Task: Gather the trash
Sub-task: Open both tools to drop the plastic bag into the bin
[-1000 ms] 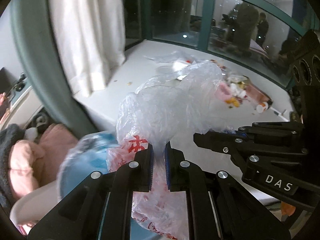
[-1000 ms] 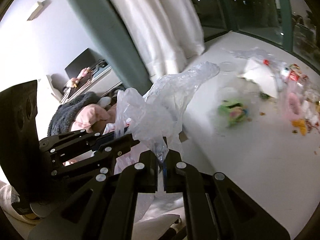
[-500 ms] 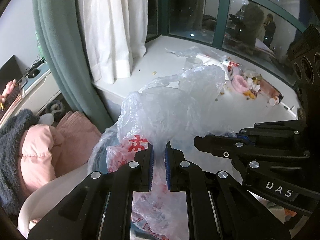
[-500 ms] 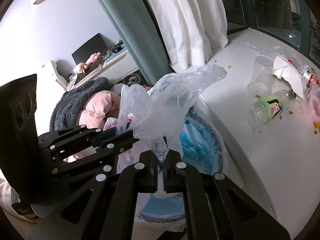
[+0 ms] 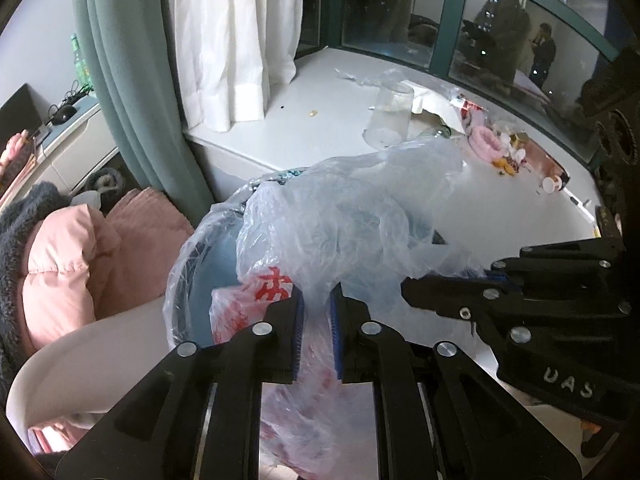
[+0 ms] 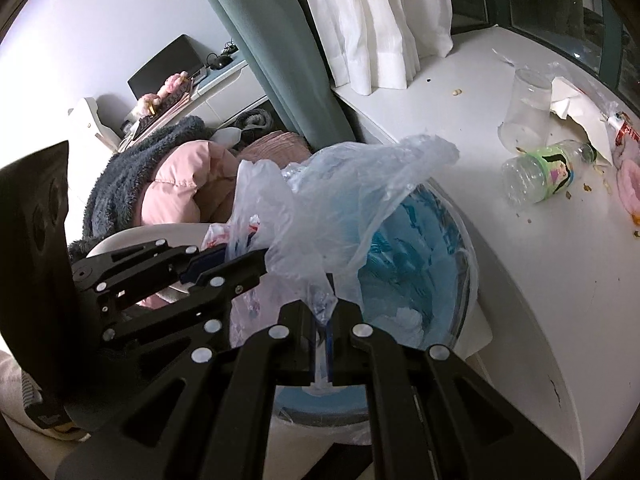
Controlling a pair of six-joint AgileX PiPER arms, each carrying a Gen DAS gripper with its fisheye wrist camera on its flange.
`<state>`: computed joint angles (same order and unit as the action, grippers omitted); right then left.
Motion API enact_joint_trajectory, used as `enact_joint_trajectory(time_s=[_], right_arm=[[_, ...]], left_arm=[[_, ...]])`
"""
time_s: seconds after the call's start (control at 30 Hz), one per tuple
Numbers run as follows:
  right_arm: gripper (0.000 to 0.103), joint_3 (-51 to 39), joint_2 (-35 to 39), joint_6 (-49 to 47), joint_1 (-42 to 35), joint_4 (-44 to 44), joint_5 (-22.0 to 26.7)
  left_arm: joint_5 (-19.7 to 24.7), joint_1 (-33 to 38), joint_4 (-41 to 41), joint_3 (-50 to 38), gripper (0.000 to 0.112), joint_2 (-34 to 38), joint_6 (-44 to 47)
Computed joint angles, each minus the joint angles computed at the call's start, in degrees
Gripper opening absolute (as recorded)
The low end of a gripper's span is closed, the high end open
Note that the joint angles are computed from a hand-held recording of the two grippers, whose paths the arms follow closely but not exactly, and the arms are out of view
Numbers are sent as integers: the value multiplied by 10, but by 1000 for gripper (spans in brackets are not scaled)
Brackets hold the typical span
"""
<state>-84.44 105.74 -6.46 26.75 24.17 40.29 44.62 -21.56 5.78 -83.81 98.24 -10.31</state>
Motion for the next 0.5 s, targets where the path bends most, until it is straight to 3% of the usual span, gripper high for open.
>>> enact_joint_trajectory(time_s=[0.03, 0.1, 0.17, 0.2, 0.27, 0.3, 0.33, 0.43, 0.5], right_arm=[[5, 1, 0, 3, 0, -2, -1], [6, 4, -1, 24, -3, -10, -7], [8, 4, -1, 44, -6, -18, -10], [17, 6, -3, 55, -5, -27, -15], [43, 15, -11, 69, -5, -38, -31], [63, 18, -13, 69, -5, -36, -37], [75, 23, -18, 74, -3, -41, -45], [86, 24, -24, 90, 0, -66, -48], [86, 28, -32, 108, -1, -83, -48]], left_arm=[[2, -3, 12, -1, 31, 2, -9], [7, -12, 68, -4, 60, 4, -51], [9, -14, 109, -2, 76, 1, -86], [12, -16, 134, 1, 79, -2, -107], [28, -18, 170, -3, 80, -1, -130], [35, -18, 179, -6, 83, 0, -132], [38, -17, 183, -7, 85, 0, -132], [50, -36, 241, -8, 90, -4, -166], [60, -55, 306, -5, 94, -5, -214]])
